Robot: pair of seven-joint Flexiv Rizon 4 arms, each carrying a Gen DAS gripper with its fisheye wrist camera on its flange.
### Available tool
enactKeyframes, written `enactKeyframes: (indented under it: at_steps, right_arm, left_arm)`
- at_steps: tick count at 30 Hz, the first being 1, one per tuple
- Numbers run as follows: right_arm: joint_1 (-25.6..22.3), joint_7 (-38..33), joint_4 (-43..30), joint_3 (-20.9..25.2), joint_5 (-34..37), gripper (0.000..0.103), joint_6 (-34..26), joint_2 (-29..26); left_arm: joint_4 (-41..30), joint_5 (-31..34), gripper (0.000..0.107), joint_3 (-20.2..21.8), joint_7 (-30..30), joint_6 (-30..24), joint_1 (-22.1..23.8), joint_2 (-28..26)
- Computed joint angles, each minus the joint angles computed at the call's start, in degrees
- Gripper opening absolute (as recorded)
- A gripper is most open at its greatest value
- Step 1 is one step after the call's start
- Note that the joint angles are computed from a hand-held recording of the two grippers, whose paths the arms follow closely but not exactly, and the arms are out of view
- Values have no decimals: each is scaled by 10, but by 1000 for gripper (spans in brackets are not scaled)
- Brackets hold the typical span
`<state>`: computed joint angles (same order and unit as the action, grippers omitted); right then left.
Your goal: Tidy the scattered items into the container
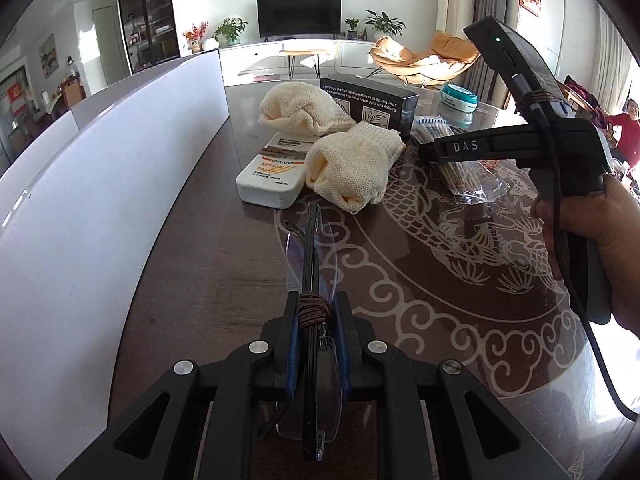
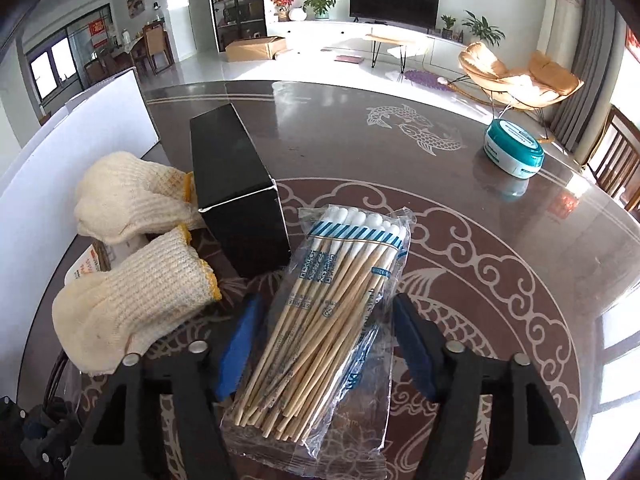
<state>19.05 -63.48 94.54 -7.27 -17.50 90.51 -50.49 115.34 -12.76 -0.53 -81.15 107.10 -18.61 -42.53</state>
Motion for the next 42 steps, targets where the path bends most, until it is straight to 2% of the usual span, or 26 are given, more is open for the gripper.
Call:
enactKeyframes:
  at_steps: [2, 7, 11, 15, 16, 18, 19, 20, 21, 22, 23, 25, 28, 30, 42]
  right_arm:
    - [-10, -2, 14, 12, 7, 39, 16, 6]
    - [-11, -27, 125, 19, 34, 38, 102, 50]
    - [42, -77, 267, -21, 84, 38, 183, 108]
    - [89, -118, 350, -48, 159, 38, 233, 136]
    - [104, -123, 356, -58, 180, 42, 230, 139]
    - [145, -130, 354, -93, 224, 62, 214, 135]
    - [150, -141, 349, -92, 245, 78, 212, 132]
    - [139, -132, 346, -85, 234, 84, 209, 131]
    - [141, -131, 338, -88, 237, 85, 199, 129]
    - [139, -132, 334, -86, 237, 86, 196, 127]
    - [141, -133, 329, -88, 236, 91, 187, 126]
    - [158, -131, 324, -103, 238, 98, 173, 123]
    - [156, -118, 323, -105, 238, 103, 166, 123]
    - [161, -115, 324, -111, 236, 103, 167, 122]
    - [161, -108, 327, -113, 229, 103, 168, 122]
  left_arm:
    - [0, 1, 15, -1, 0, 0, 1, 0]
    - [0, 3, 15, -4, -2, -1, 4, 0]
    - [2, -2, 15, 8, -3, 0, -9, 2]
    - [22, 0, 15, 1, -11, 13, -9, 9]
    - [21, -6, 16, 9, -11, 11, -19, 9]
    - [17, -13, 18, 19, -10, 9, -29, 7]
    - [14, -19, 24, 29, -9, 7, -39, 5]
    - [11, -32, 36, 51, -9, 3, -61, 3]
    - [12, -76, 44, 58, 18, 9, -76, -1]
    - [14, -82, 61, 60, 16, 7, -75, -1]
    - [10, -51, 75, 56, -14, -9, -59, 1]
    - [11, -34, 80, 30, -20, -11, -28, 3]
    - [3, -35, 89, 42, -10, -21, -42, -1]
    - [-1, -26, 103, 28, -6, -37, -26, -1]
    - [-3, -7, 103, 25, -18, -39, -21, -1]
